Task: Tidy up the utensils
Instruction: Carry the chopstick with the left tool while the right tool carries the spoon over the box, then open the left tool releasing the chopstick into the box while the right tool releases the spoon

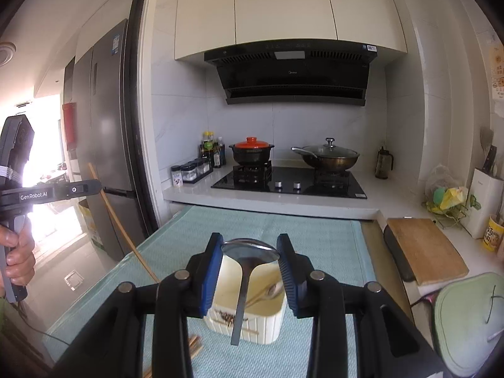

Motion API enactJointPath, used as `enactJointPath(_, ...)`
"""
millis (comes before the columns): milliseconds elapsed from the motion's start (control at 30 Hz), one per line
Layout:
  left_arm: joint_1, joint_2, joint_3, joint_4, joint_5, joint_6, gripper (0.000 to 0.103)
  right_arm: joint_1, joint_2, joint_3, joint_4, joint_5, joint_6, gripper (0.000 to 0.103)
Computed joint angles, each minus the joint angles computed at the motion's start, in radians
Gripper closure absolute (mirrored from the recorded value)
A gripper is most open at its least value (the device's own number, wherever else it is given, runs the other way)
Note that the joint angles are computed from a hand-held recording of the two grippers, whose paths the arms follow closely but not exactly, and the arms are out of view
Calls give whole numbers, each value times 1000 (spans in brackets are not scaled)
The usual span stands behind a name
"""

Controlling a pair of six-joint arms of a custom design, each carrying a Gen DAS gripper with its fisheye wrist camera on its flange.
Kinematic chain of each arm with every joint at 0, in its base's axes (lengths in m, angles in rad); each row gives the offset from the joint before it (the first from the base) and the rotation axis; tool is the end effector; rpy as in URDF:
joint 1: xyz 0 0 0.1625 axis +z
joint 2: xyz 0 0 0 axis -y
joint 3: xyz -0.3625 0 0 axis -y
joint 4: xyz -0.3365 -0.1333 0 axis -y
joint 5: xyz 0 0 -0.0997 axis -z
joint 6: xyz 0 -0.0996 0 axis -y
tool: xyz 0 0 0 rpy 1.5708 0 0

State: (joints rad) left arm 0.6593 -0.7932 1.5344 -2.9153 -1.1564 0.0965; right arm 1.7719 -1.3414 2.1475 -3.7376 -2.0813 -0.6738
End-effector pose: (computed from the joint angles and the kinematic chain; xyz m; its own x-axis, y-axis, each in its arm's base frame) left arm -0.3968 -0.5269 0.1751 -0.6751 0.6295 -0.3847 0.7193 0.4458 -0.5328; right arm 0.1671 -0.3958 0.3521 -0.7167 0.1022 0.6899 -0.6255 0.3431 -0.7007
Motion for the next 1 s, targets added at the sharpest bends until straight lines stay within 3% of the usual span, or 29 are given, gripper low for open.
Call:
enactJointPath(233, 4, 179, -230, 77, 15, 14, 99, -72, 85, -174, 87, 51, 29, 67)
enactJointPath(533, 56, 375, -460, 343, 22, -41, 99, -270, 117, -252, 400, 137, 307, 67)
enactJointPath(867, 85, 466, -560, 466, 60, -78, 97, -304, 207, -371, 537, 30, 342, 67)
enactJointPath(933, 90, 481, -595, 497, 58, -100, 89, -301, 219, -384, 521, 11, 342, 62)
enactJointPath(1000, 89, 470, -583, 489, 68, -116, 62, -294, 222, -393, 503, -7, 333, 54)
